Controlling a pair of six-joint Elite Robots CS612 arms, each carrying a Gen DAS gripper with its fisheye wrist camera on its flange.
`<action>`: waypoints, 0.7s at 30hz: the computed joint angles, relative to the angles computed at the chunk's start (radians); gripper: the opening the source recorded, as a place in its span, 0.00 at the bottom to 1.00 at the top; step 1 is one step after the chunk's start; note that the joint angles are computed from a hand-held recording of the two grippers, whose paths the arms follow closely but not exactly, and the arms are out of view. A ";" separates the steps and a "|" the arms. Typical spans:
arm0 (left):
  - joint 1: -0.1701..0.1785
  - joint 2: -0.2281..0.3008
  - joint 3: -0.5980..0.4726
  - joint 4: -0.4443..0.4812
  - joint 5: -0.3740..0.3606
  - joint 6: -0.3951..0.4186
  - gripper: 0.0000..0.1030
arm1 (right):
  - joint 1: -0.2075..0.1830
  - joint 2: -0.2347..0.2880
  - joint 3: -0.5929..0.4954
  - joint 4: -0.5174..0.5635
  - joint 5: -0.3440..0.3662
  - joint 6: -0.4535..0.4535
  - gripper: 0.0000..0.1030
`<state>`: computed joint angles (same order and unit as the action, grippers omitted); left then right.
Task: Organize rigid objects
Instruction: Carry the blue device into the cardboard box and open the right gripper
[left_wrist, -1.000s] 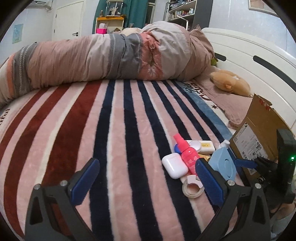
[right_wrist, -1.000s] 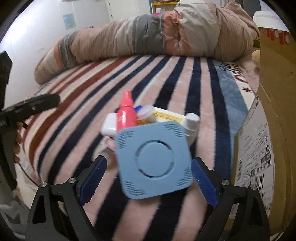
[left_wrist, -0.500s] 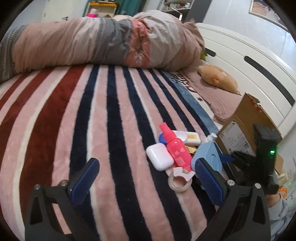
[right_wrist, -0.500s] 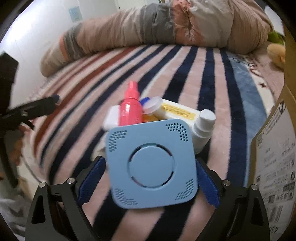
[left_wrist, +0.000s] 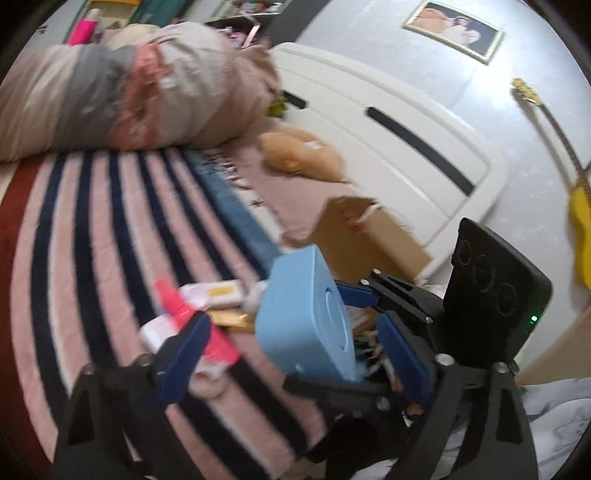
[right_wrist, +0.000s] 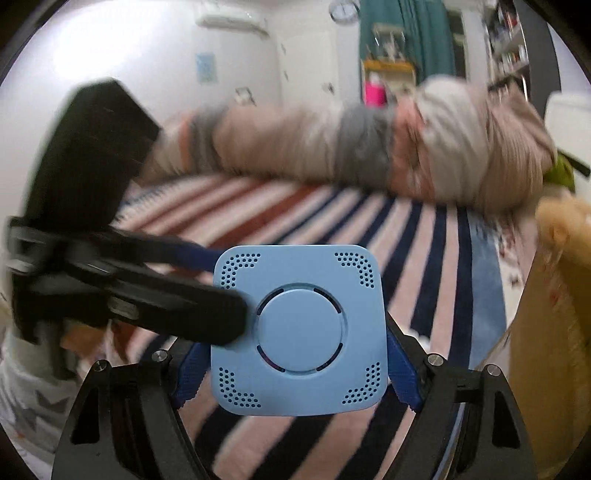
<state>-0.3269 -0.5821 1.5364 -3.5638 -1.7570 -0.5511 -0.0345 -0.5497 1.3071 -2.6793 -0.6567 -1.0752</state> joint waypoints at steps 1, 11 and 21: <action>-0.002 -0.003 -0.008 -0.003 -0.011 0.011 0.68 | -0.004 -0.008 0.008 -0.012 0.027 -0.004 0.77; -0.058 -0.024 -0.131 0.128 0.049 0.170 0.32 | -0.065 -0.008 -0.017 -0.164 0.159 0.130 0.77; -0.091 0.108 -0.479 0.490 -0.051 0.318 0.32 | -0.145 0.056 -0.148 -0.189 0.067 0.337 0.77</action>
